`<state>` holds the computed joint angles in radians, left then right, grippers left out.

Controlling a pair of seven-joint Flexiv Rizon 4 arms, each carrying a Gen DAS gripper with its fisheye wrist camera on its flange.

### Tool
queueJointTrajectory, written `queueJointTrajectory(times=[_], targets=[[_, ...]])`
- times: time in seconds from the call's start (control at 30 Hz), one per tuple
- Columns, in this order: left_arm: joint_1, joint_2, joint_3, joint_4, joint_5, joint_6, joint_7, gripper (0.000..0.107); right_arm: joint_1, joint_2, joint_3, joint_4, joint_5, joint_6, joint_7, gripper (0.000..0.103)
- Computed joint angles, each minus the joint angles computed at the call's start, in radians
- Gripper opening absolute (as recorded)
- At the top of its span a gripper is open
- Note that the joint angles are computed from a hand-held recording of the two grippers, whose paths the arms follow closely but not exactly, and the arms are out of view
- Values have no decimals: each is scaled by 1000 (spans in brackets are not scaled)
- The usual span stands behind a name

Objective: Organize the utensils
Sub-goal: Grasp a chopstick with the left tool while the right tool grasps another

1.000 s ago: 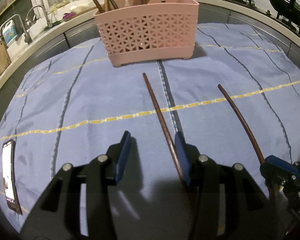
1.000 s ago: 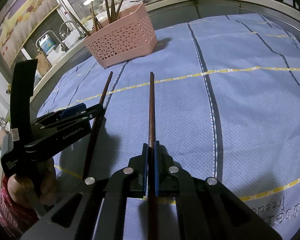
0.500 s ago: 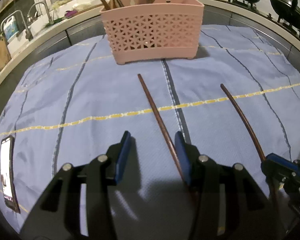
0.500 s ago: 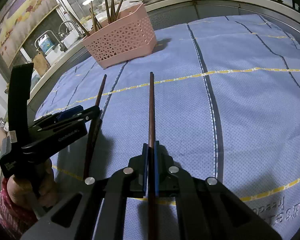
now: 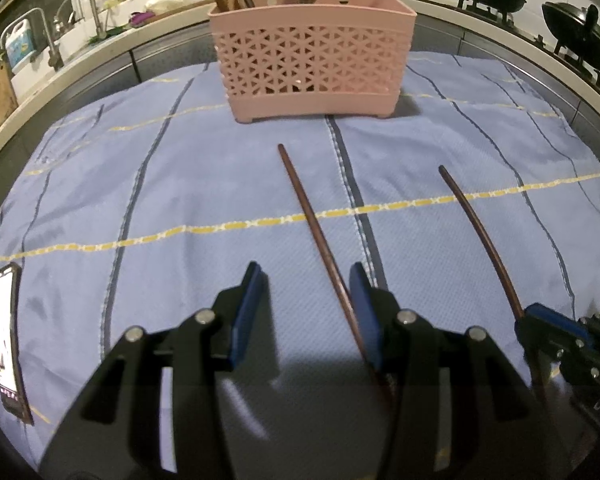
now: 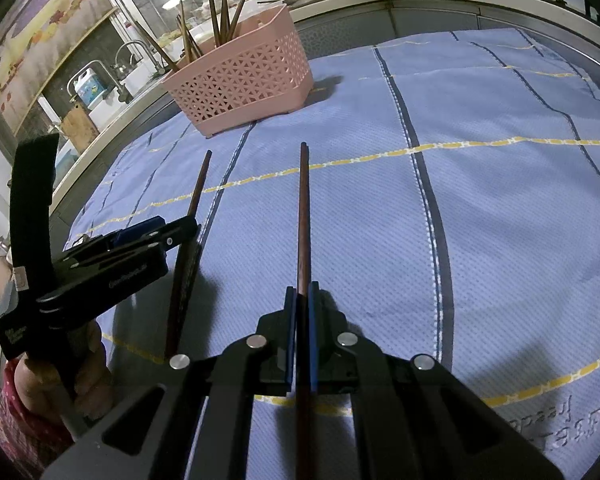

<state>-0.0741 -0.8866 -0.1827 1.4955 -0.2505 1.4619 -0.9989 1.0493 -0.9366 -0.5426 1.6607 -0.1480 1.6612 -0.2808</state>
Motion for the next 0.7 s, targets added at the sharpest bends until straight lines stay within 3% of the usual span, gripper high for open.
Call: queueJointTrajectory(times=[0.07,0.3,0.7], targets=[[9,1,-10,7,0,6,5,43,-1,0,1,-2,-2,-4,-1,6],[43,8,-42,32,-7,23,26,21,-7,-1,9,-23,-23,-27,9,6],[88,12,-96,59,-27,36,61,14,-44,-1,45,-72,-109,-82,41,6]])
